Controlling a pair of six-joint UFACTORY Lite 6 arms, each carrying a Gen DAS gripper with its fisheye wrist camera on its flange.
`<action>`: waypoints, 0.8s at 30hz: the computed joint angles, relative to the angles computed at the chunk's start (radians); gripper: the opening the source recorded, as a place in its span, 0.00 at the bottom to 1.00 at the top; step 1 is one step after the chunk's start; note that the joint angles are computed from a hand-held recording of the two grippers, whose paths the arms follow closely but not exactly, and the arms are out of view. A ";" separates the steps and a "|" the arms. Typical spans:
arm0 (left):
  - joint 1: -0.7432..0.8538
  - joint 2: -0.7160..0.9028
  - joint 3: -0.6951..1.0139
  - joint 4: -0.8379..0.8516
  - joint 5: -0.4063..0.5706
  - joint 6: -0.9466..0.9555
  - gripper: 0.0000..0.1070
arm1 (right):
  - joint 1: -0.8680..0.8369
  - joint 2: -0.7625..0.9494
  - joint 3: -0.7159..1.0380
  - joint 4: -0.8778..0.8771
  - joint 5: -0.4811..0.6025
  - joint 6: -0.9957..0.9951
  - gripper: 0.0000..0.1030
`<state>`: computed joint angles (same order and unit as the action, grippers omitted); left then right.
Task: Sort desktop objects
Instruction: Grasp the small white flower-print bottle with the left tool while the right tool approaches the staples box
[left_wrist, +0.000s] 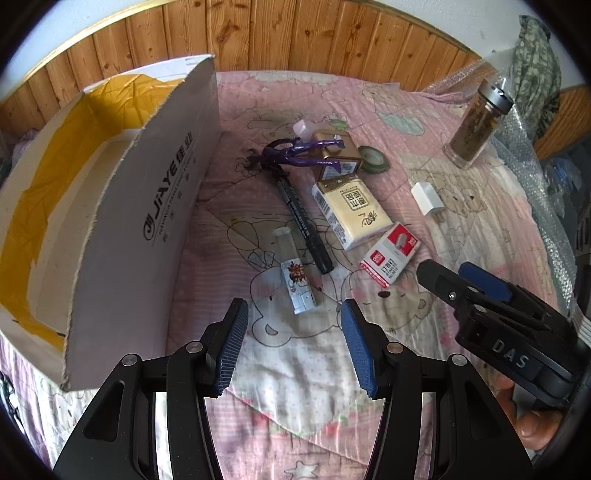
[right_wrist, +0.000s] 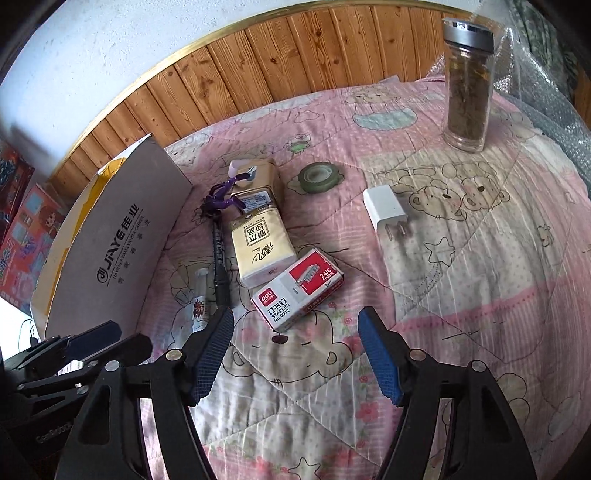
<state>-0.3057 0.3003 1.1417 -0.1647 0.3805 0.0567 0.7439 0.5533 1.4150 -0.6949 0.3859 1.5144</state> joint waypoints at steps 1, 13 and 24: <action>-0.001 0.041 0.028 -0.001 -0.003 0.001 0.52 | -0.011 0.006 0.000 0.015 -0.017 -0.015 0.69; 0.043 0.352 0.247 -0.087 -0.037 0.058 0.52 | -0.054 0.266 0.258 0.163 -0.002 -0.220 0.69; -0.010 0.369 0.238 0.212 -0.159 -0.170 0.19 | -0.069 0.219 0.207 0.063 -0.016 -0.157 0.21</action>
